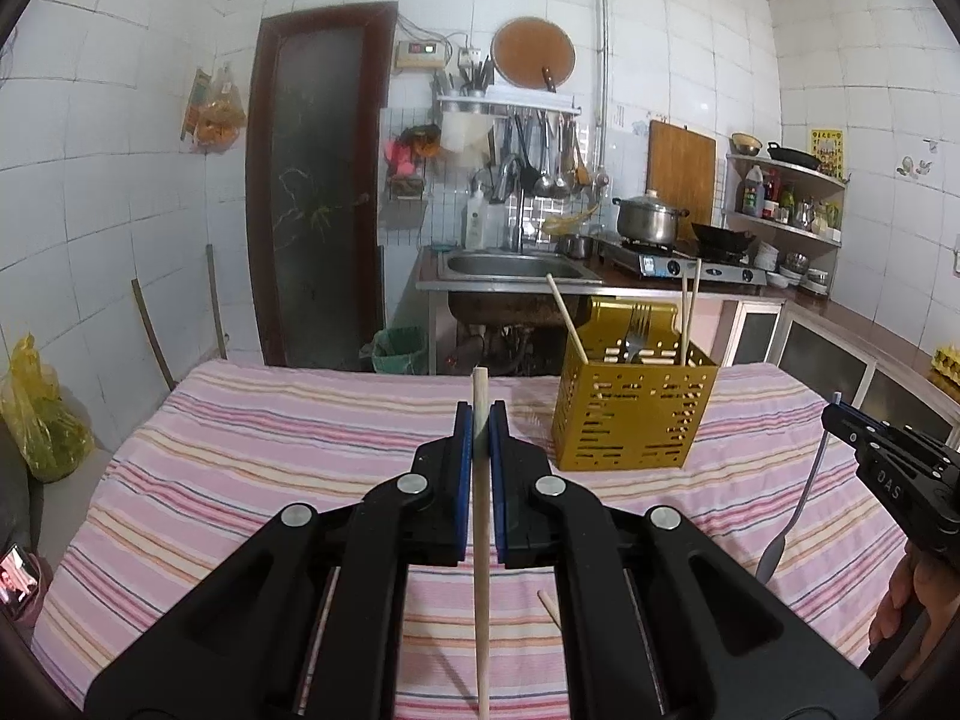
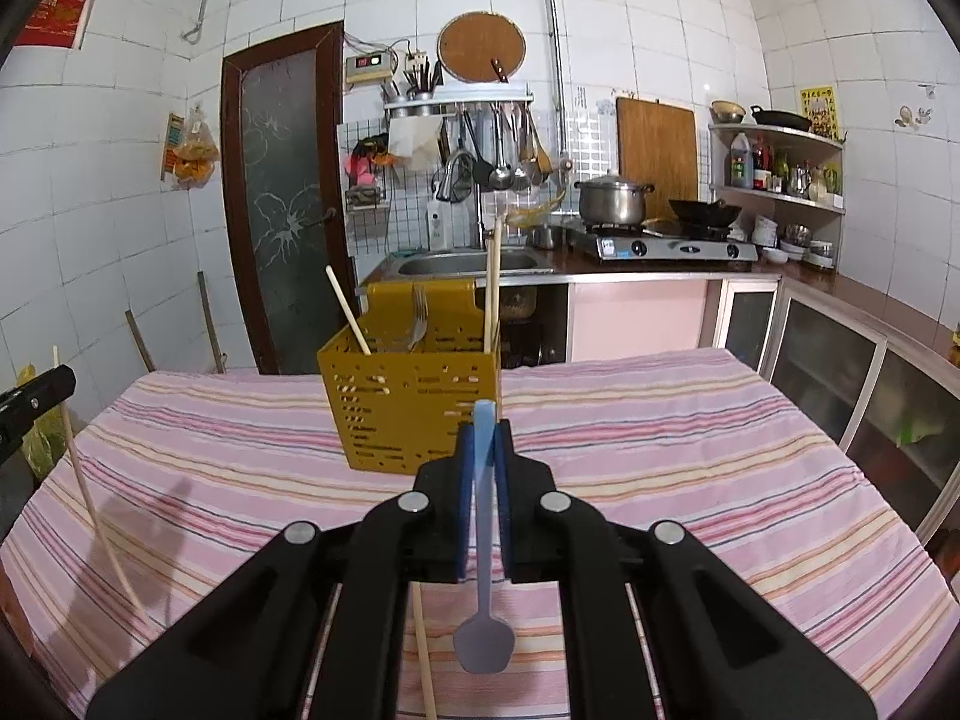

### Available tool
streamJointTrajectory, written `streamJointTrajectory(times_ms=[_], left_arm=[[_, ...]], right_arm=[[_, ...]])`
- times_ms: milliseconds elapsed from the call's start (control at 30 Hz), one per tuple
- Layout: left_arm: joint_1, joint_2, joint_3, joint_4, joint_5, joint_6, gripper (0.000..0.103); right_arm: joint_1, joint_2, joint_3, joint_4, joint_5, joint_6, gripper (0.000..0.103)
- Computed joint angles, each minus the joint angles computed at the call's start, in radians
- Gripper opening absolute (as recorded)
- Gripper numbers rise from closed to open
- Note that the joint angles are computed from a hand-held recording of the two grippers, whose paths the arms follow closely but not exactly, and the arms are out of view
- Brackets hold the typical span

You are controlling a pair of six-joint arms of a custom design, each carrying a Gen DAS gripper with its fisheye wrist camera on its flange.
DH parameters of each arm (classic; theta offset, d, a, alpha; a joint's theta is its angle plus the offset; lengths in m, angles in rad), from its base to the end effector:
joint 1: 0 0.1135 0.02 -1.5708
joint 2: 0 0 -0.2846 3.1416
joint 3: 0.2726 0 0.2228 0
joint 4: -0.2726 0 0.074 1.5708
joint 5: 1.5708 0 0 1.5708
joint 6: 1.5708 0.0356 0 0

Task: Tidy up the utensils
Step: 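Lower the chopstick and spoon into the yellow holder and open both grippers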

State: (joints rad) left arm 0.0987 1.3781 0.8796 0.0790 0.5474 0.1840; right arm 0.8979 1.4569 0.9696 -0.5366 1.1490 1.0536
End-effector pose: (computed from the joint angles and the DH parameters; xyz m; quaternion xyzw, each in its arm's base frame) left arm 0.2785 0.0090 0.3004 0.1814 0.8006 -0.1506 0.5508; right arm 0.1821 0.1764 0.2731 0.2092 0.7944 -0.1056 0.5604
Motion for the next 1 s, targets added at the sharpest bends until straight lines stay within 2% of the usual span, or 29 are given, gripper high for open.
streamJointTrajectory(times_ms=[233,600,800,1000], left_arm=[[0.001,-0.008,0.025,0.005,0.009,-0.022,0.004],[-0.04,0.034,0.096,0.004,-0.016,-0.049,0.004],[-0.077,0.052,0.153,-0.009,-0.02,-0.066,0.004],[-0.14,0.093,0.289,-0.062,-0.029,-0.105,0.004]], right_arm=[[0.012,-0.026,0.025,-0.04,0.041,-0.009,0.007],[-0.048,-0.059,0.025,0.046,0.026,-0.135,0.007],[-0.091,-0.069,0.038,0.108,0.012,-0.234,0.007],[-0.153,-0.103,0.071,0.224,-0.004,-0.41,0.007]])
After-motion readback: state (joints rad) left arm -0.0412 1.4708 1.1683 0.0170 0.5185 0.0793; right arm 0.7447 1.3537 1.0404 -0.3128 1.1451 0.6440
